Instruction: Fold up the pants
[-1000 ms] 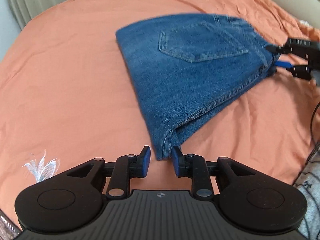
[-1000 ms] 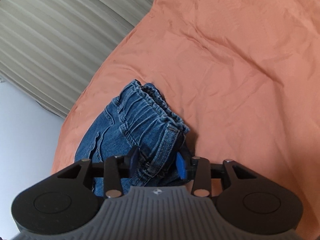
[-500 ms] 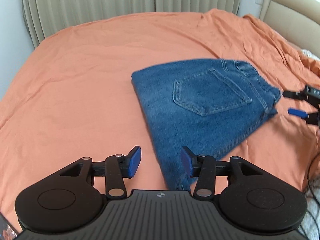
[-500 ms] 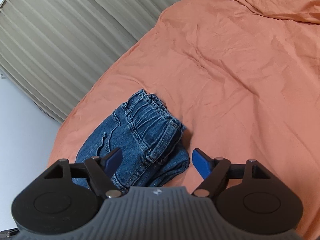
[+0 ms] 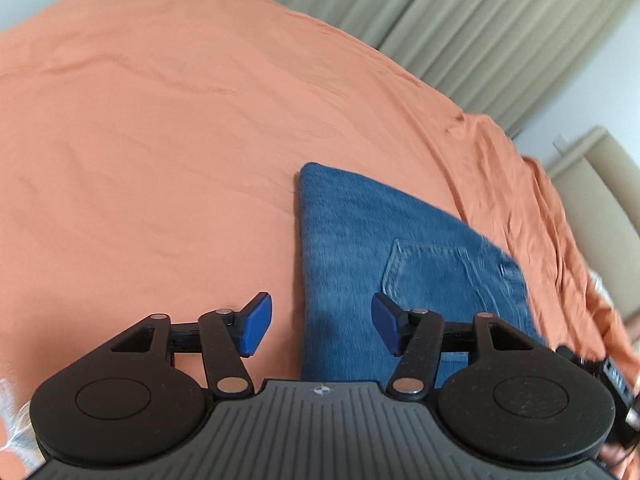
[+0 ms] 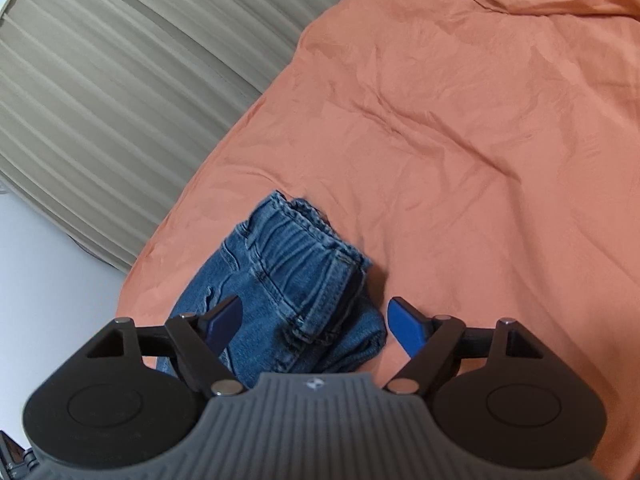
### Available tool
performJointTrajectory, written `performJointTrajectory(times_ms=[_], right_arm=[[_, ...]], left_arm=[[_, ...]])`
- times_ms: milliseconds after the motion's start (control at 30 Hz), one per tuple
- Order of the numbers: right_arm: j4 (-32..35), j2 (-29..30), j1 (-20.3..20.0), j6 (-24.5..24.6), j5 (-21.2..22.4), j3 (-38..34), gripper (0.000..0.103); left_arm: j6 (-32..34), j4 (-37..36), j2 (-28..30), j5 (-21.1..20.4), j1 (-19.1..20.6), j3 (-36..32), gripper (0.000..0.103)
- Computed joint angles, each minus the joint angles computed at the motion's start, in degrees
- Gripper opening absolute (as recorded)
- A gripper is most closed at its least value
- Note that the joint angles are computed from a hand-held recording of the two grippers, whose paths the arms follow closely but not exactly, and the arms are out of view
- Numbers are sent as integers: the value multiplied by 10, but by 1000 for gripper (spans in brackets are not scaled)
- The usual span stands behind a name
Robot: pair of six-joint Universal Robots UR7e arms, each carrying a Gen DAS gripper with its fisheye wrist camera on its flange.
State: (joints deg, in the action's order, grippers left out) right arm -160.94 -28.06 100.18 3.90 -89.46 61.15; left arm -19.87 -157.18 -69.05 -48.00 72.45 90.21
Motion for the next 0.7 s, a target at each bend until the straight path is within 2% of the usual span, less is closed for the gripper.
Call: performJointTrajectory(times_ms=[67,200,333,467,700], right_arm=[[20,14,0,0,-5,-23,77],[75,46,-5,17,-3,-79,78],[122,79,-9,13,0,-135,77],[144,96,-20,32,37,-166,77],[165,110,-25,17,60,-189,76]], left_arm=[[-11,9,11,-22,14,-19,68],[-37,2,29,-95,47,-43,69],[-65,4,47,-140,72,-63,69],[-60,3,63,-186,88,-82,69],[-35,-9,84,-220,100,-98,69]])
